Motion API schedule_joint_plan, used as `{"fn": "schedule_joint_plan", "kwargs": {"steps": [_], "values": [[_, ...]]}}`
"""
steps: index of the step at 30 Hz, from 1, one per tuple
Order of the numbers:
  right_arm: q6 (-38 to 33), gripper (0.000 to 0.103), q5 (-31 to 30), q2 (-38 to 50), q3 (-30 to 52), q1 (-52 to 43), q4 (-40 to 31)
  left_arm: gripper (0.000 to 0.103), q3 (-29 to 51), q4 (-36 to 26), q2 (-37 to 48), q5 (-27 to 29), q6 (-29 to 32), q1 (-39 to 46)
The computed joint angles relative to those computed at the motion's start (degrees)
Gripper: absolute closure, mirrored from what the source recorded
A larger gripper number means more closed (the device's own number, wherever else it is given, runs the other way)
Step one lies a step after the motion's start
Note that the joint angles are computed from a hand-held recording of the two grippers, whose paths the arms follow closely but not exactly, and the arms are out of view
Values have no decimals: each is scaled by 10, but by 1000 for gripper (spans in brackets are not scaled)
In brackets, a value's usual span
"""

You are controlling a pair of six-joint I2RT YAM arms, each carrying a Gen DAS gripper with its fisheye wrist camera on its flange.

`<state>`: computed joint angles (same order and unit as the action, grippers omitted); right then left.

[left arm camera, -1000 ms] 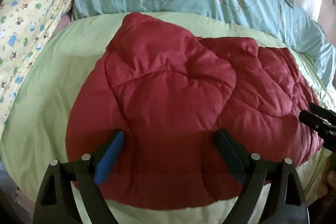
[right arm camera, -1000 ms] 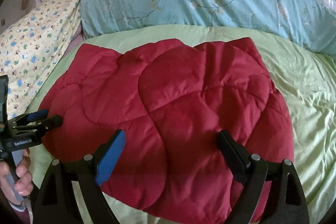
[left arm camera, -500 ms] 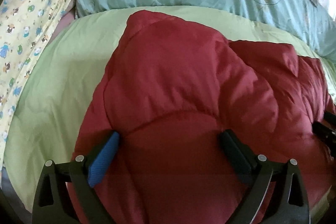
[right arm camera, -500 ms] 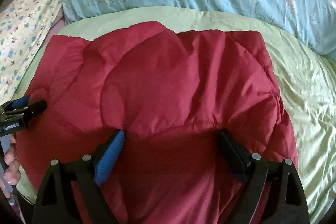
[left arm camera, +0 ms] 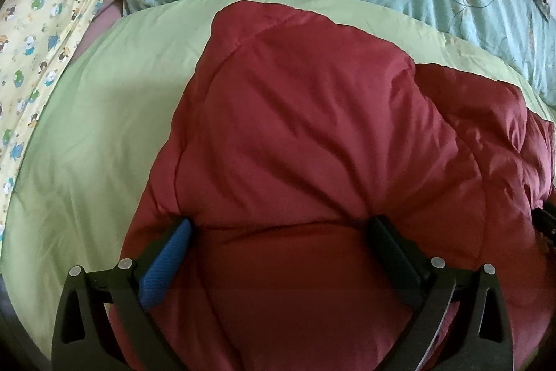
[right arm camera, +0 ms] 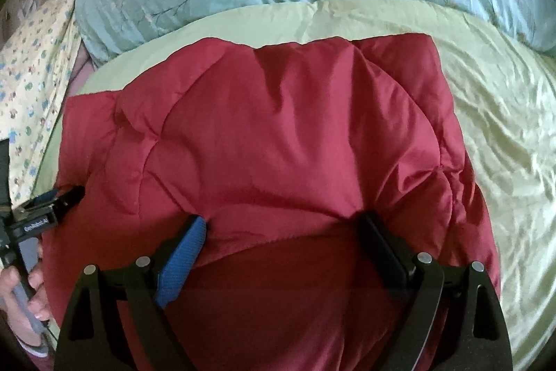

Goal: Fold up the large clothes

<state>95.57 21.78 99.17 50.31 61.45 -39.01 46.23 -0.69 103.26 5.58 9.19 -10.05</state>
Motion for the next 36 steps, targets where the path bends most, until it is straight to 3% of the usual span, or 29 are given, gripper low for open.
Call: {"fn": "schedule_joint_plan", "kwargs": {"steps": [8, 16, 19, 27, 31, 36], "values": [[1, 12, 16, 2, -7, 6, 6, 3, -81, 8, -100, 24, 13, 23], [12, 12, 21, 5, 0, 13, -1, 4, -188, -77, -306, 99, 70, 88], [18, 12, 24, 5, 1, 16, -4, 4, -205, -109, -337, 112, 94, 97], [48, 12, 41, -2, 19, 40, -37, 0, -212, -34, -240, 91, 92, 82], [113, 13, 67, 8, 107, 99, -161, 0, -212, -20, -230, 91, 91, 80], [177, 11, 93, 65, 225, 185, -244, 0, -232, 4, -237, 81, 88, 72]]}}
